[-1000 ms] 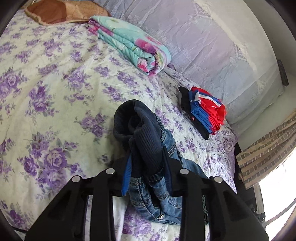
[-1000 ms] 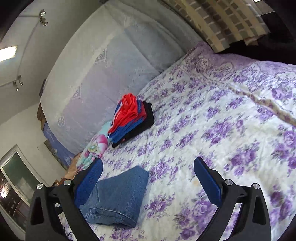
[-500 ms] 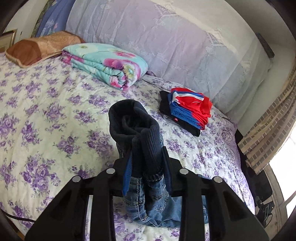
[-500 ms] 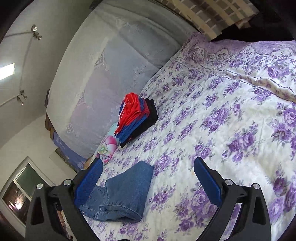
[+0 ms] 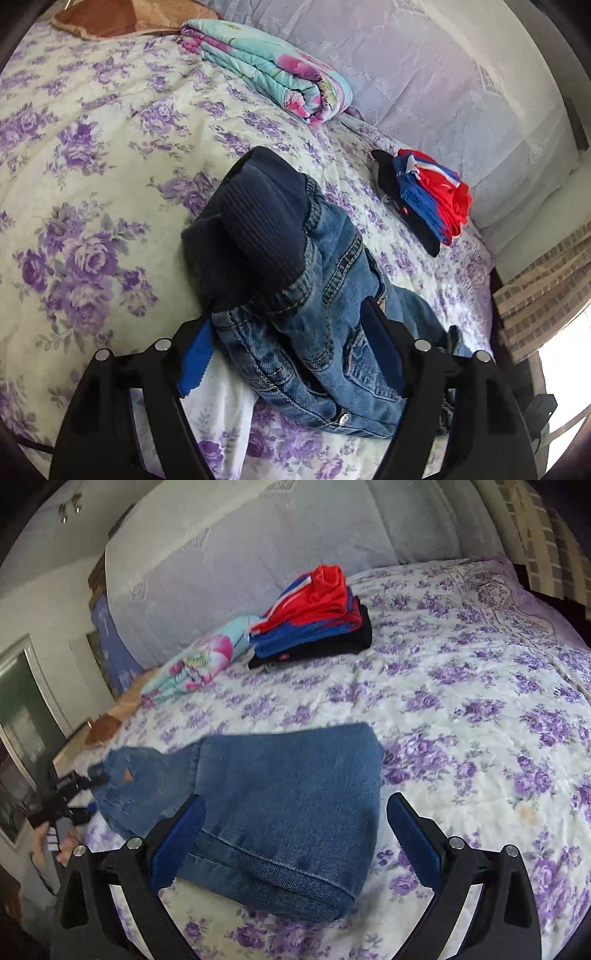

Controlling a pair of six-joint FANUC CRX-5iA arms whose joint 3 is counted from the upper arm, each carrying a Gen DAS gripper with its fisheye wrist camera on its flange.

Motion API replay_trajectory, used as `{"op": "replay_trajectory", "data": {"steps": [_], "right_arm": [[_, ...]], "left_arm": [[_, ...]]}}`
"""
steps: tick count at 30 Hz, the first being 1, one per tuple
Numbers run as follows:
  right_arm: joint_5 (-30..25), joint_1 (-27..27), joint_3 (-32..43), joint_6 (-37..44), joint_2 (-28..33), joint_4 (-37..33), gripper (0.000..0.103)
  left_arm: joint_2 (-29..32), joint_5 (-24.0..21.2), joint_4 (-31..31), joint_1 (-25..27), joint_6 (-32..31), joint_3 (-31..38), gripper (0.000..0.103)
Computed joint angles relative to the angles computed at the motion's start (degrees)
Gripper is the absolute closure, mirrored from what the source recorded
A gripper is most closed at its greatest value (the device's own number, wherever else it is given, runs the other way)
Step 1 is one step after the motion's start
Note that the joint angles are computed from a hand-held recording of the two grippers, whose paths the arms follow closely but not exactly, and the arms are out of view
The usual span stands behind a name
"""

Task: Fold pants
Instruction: 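Grasp the dark ribbed waistband with left tool and lift it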

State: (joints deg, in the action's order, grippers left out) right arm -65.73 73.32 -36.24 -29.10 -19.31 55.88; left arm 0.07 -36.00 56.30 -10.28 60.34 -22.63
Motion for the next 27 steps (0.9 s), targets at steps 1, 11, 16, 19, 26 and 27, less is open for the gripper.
{"op": "replay_trajectory", "data": {"steps": [1, 11, 16, 19, 26, 27], "right_arm": [[1.1, -1.2, 2.1, 4.6, 1.7, -4.7, 0.004], [-4.4, 0.9, 2.9, 2.8, 2.6, 3.2, 0.004], [3.8, -3.4, 10.0, 22.0, 9.4, -6.7, 0.003], [3.7, -4.6, 11.8, 24.3, 11.4, -10.5, 0.003], [5.0, -4.5, 10.6, 22.9, 10.7, -9.7, 0.003], [5.3, -4.5, 10.3, 22.5, 10.5, -9.5, 0.003]], "left_arm": [[0.0, 0.3, 0.0, -0.2, -0.1, 0.1, 0.031], [-0.4, -2.8, 10.2, 1.5, -6.5, -2.2, 0.064], [-1.7, -1.2, 9.6, 0.4, -7.2, -1.9, 0.066], [-2.7, -1.0, 9.4, -0.2, -8.4, -1.3, 0.067], [-4.4, 1.9, 10.0, -3.7, -12.2, 0.2, 0.069], [-4.6, 2.5, 9.7, -4.4, -12.6, 0.5, 0.069]]}}
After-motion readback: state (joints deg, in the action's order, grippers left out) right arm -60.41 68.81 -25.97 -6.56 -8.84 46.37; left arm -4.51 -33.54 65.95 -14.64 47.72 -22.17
